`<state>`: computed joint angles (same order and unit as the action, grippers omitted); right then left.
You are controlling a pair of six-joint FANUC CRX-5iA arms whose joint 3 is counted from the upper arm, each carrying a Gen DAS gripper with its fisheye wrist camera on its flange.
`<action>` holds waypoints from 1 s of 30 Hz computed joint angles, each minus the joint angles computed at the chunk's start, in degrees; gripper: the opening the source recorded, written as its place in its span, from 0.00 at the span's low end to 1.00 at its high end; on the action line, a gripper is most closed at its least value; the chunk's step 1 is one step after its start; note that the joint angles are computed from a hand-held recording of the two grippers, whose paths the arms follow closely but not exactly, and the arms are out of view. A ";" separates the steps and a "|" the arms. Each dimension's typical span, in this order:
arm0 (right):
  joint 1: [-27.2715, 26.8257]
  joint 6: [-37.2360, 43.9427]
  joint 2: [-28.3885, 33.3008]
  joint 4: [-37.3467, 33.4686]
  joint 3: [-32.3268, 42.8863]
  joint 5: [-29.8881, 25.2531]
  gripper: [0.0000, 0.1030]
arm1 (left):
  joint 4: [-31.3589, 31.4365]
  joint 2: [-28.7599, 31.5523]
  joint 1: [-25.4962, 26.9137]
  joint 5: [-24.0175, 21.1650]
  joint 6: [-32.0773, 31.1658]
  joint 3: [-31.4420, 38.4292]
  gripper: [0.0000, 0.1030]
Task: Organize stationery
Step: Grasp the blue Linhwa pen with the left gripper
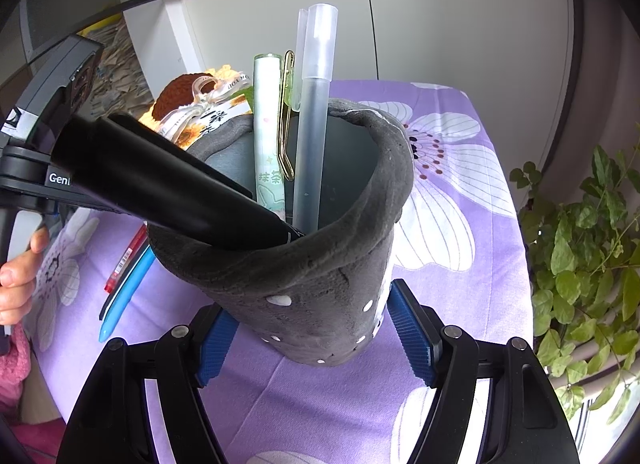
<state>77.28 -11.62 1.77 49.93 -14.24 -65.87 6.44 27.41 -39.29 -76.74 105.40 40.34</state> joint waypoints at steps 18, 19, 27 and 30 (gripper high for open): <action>-0.18 -0.01 -0.24 -0.01 -0.23 0.34 0.71 | -3.53 -0.53 -2.37 -4.67 -0.16 0.46 0.27; -0.18 -0.01 -0.24 -0.01 -0.23 0.34 0.71 | -3.82 -0.58 -2.57 -4.94 -0.31 0.58 0.27; -0.19 -0.03 -0.21 -0.02 -0.18 0.41 0.71 | -7.83 -0.27 -4.32 -7.24 -0.20 1.53 0.26; -0.19 -0.01 -0.23 -0.03 -0.19 0.41 0.71 | -7.83 -0.07 -4.31 -7.02 -0.62 1.75 0.25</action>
